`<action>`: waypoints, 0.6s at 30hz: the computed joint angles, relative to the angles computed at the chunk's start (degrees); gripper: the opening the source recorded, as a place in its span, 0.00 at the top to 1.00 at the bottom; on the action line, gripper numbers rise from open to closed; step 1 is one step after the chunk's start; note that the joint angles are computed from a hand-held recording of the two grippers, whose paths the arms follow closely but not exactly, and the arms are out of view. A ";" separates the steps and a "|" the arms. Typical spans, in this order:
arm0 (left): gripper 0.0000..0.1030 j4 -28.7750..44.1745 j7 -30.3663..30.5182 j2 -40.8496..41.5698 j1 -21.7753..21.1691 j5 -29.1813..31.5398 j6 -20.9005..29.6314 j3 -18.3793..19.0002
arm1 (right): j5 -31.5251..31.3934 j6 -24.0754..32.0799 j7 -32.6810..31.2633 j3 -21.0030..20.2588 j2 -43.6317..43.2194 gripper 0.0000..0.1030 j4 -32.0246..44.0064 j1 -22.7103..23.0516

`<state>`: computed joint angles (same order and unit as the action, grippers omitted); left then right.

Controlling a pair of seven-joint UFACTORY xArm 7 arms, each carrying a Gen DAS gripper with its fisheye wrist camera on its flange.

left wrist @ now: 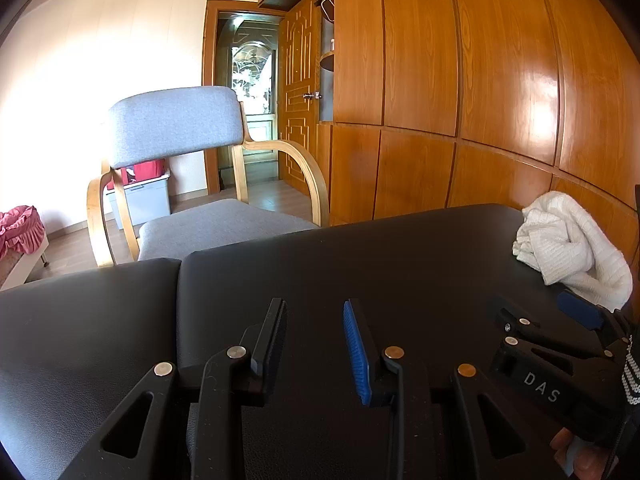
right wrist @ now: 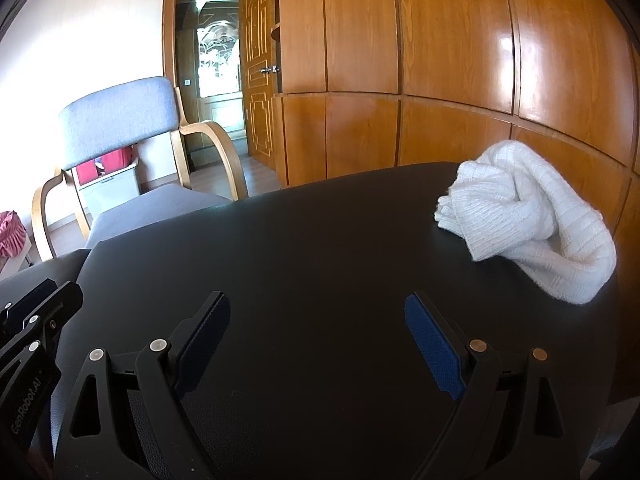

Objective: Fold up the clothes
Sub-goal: 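Move the open right gripper toward the crumpled white sweater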

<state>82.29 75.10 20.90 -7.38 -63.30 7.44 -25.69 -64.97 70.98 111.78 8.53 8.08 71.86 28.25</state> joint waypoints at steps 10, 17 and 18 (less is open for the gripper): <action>0.72 -0.21 -0.49 -0.09 -0.20 0.33 0.21 0.37 | 0.19 -0.74 0.92 0.04 -0.47 0.11 -0.62 -0.26; 0.72 -0.51 -0.18 -0.38 -0.16 0.01 0.21 0.37 | 0.24 -0.96 1.01 0.14 -0.67 0.11 -0.80 -0.45; 0.72 -0.51 -0.17 -0.38 -0.19 -0.01 0.22 0.40 | 0.24 -1.00 1.03 0.15 -0.71 0.11 -0.84 -0.47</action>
<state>81.78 74.93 20.52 -7.57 -63.31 7.65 -25.28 -64.73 69.98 112.81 8.68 7.37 71.02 27.78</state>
